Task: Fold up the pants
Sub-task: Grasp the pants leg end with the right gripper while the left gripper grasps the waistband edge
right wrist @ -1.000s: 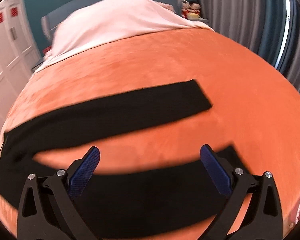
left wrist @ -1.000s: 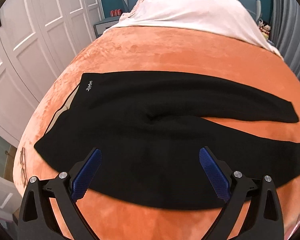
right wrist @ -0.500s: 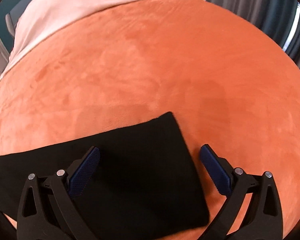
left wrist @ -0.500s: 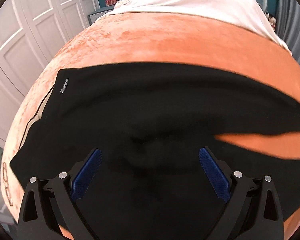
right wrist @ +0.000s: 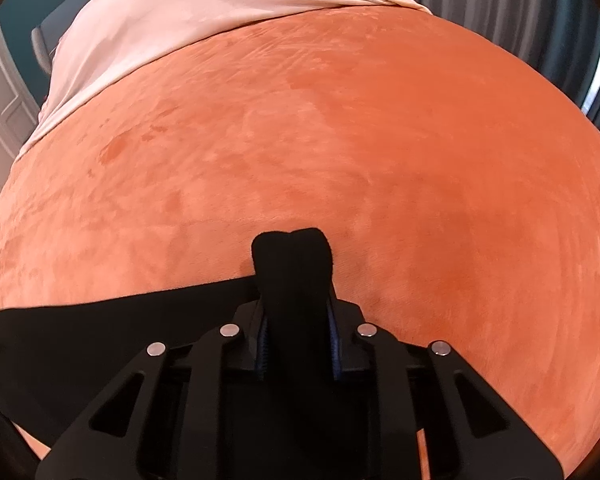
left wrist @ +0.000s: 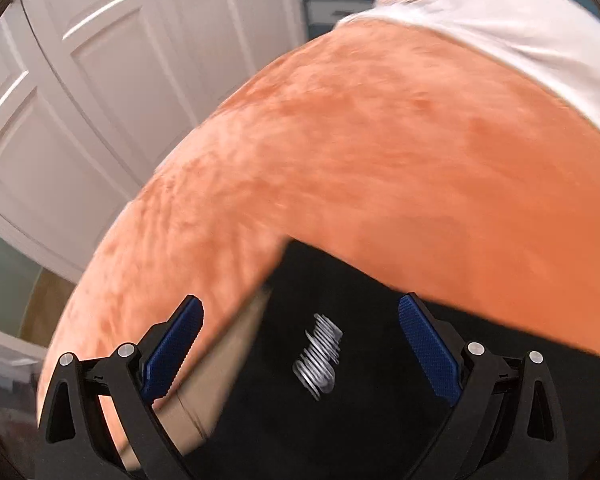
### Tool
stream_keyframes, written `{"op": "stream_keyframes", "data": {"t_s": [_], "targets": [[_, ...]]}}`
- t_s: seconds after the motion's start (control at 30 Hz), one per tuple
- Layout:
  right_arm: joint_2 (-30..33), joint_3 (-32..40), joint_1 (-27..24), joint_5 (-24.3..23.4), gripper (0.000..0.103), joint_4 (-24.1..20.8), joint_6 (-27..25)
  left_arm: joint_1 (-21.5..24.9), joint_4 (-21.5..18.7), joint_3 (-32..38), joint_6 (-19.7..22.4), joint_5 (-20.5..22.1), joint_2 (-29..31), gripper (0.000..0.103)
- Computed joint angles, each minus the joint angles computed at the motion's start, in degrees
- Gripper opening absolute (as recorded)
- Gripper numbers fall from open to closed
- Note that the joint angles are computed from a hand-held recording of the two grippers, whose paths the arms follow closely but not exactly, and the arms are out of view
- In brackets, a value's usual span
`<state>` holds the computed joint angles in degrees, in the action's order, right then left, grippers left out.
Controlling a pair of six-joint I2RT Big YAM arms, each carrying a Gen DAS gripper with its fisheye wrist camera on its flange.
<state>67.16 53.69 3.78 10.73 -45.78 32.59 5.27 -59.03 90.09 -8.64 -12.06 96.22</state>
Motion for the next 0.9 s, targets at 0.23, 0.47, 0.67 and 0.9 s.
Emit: {"op": "stream_keyframes", "data": {"t_s": [0.23,0.47,0.67,0.9], "targets": [[-0.80,0.19,0.67,0.63,0.021,-1.15,4.56,1.63,-2.60,3.73,3.85,8.48,5.38,0.020],[-8.67,-0.38,3.43,2.11,0.021,-1.95,5.06,6.02,0.37,-3.25,7.19,19.82,-8.67,0.017],[-23.90,-2.24,10.06,4.99,0.021,-5.76,5.14,12.55,-8.27,-8.36,16.20,28.47,-23.04,0.013],[-37.47,-4.48,26.64,13.69,0.021,-22.79,13.01,18.17,-16.55,-17.97,30.02,21.73,-33.90,0.014]]}}
